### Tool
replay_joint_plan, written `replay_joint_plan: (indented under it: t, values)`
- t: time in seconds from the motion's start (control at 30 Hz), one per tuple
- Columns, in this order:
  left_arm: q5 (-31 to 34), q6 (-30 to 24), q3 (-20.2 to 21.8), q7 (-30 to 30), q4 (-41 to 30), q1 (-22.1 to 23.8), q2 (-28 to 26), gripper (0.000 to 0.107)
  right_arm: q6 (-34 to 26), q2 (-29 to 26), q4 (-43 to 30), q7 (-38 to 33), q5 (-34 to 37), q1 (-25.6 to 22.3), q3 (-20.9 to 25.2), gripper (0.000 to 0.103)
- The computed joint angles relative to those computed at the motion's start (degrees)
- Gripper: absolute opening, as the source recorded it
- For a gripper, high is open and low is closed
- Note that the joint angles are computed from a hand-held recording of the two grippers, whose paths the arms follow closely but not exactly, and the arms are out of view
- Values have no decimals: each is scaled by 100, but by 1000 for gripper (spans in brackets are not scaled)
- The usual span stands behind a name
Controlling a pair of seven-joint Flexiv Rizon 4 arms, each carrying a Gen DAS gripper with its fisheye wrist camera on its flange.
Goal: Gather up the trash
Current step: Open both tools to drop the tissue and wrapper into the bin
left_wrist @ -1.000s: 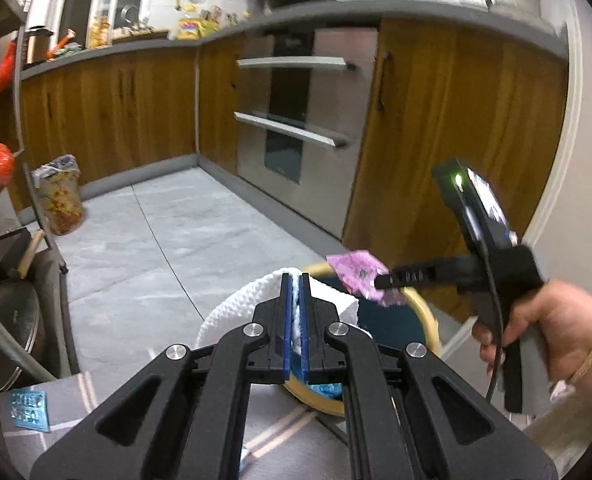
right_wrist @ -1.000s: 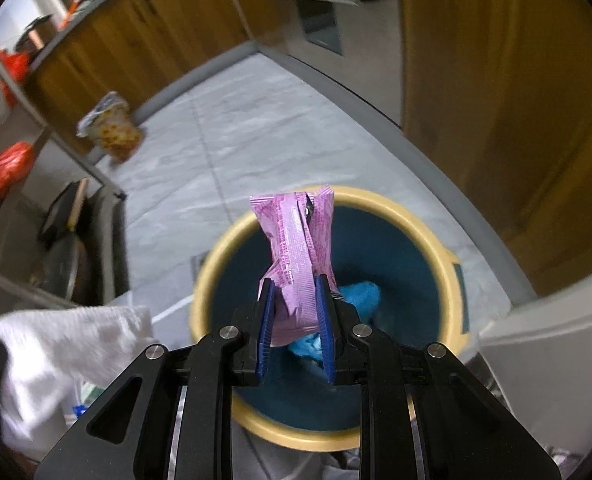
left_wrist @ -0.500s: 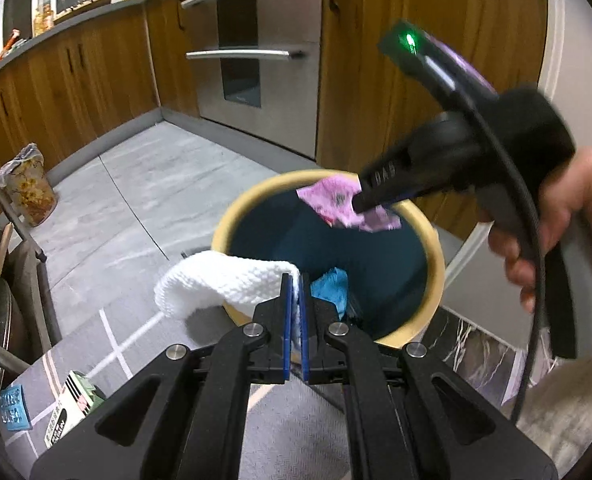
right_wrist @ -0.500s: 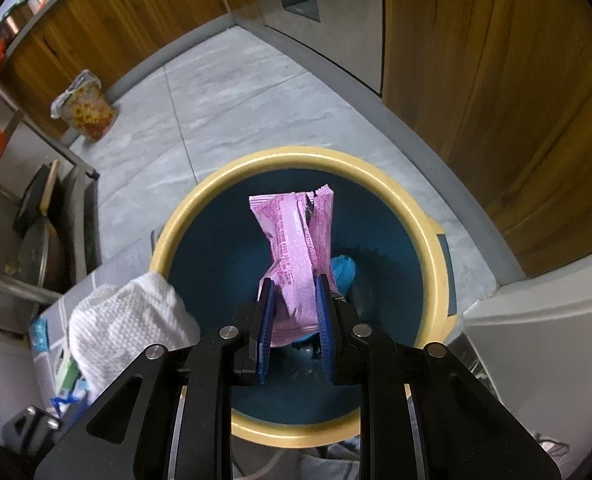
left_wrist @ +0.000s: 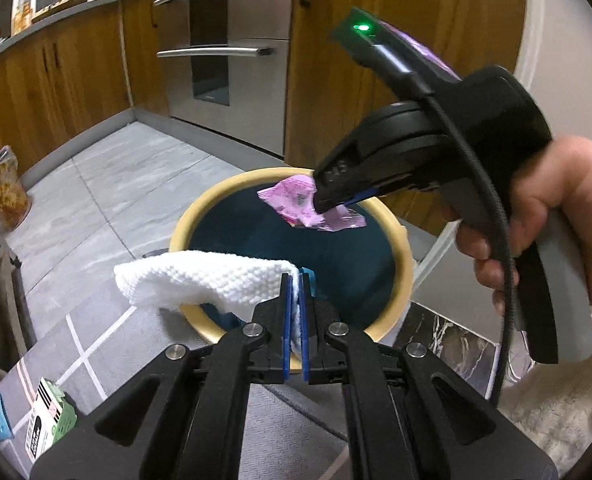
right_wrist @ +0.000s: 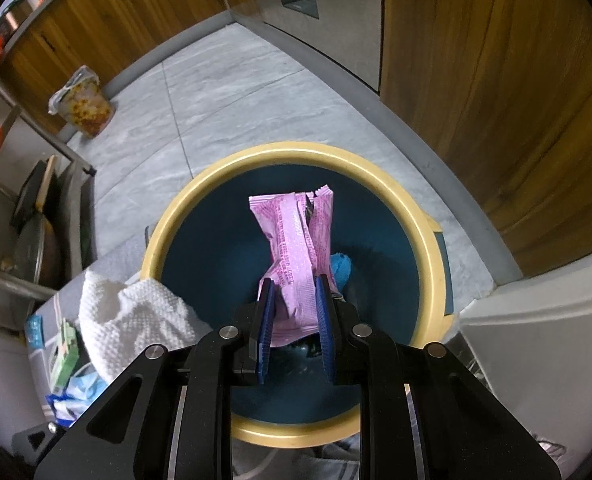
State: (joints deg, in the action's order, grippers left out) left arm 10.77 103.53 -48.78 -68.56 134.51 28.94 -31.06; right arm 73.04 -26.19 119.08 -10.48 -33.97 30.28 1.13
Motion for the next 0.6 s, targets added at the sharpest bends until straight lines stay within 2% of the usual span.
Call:
replay_joint_plan:
  t: [0.13, 0.3, 0.37, 0.47, 0.6]
  values:
    - [16, -61, -232, -6, 17, 201, -128, 3, 27, -20, -4, -19, 12, -5, 3, 22]
    - [252, -165, -1011, 291, 85, 756, -541, 3, 39, 21, 30, 88, -59, 53, -83, 22]
    - [300, -174, -1189, 388, 106, 853, -640, 3, 39, 27, 41, 122, -62, 36, -85, 22]
    - [243, -102, -1018, 347, 131, 726, -515, 3, -13, 19, 22, 144, -46, 18, -62, 22]
    - [45, -118, -545, 183, 94, 459, -302, 3, -36, 15, 12, 123, -49, -2, -40, 22]
